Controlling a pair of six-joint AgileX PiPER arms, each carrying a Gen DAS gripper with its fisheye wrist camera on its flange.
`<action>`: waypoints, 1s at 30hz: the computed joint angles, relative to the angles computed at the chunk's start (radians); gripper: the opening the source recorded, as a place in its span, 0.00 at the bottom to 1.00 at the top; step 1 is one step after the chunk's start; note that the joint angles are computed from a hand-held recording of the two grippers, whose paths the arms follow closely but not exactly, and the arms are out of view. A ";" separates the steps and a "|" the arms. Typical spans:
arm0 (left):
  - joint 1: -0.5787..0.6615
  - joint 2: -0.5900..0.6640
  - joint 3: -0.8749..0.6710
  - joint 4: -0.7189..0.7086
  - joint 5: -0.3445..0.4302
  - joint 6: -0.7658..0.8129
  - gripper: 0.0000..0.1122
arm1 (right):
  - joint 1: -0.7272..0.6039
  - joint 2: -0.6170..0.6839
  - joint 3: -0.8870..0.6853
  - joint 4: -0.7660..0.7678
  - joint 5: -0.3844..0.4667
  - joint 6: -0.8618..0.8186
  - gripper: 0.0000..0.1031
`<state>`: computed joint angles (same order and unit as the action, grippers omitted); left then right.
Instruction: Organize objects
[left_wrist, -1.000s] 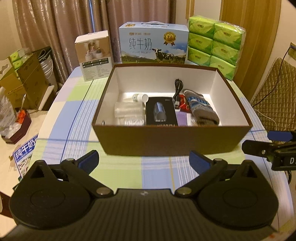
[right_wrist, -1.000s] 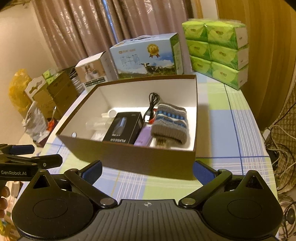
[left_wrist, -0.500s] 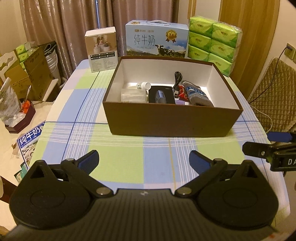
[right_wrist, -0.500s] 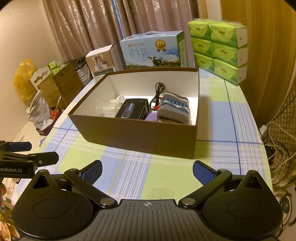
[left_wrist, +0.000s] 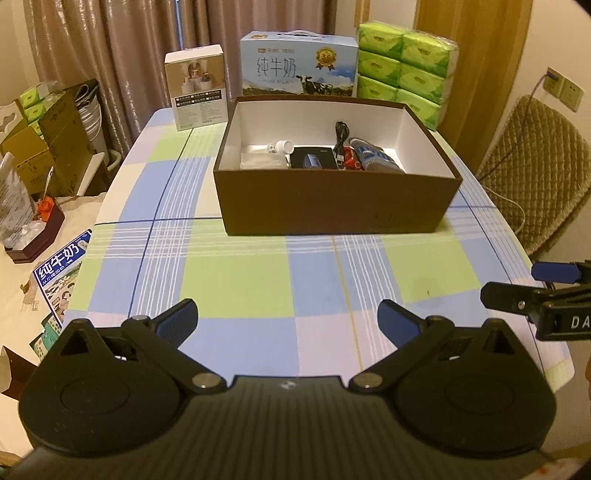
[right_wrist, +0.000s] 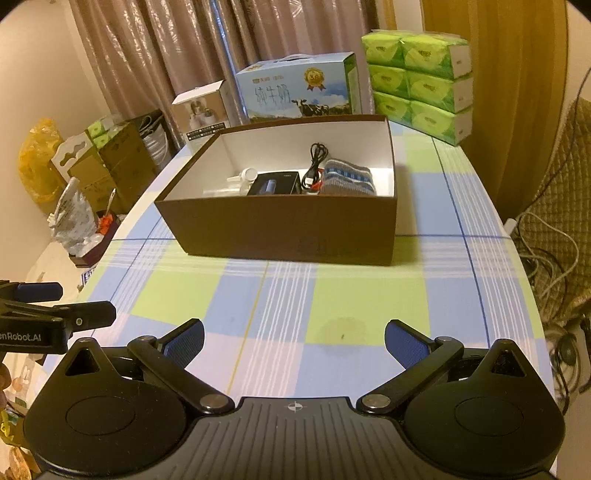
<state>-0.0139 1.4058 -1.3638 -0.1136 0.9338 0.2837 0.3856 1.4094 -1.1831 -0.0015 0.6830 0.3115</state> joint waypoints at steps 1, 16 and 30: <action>0.009 -0.010 0.010 -0.011 0.002 0.016 0.91 | 0.013 -0.009 0.009 -0.022 0.001 0.031 0.98; 0.112 -0.090 0.074 -0.149 0.044 0.204 0.91 | 0.181 -0.083 0.065 -0.259 0.056 0.354 0.98; 0.146 -0.113 0.095 -0.195 0.058 0.265 0.91 | 0.248 -0.103 0.075 -0.343 0.089 0.470 0.98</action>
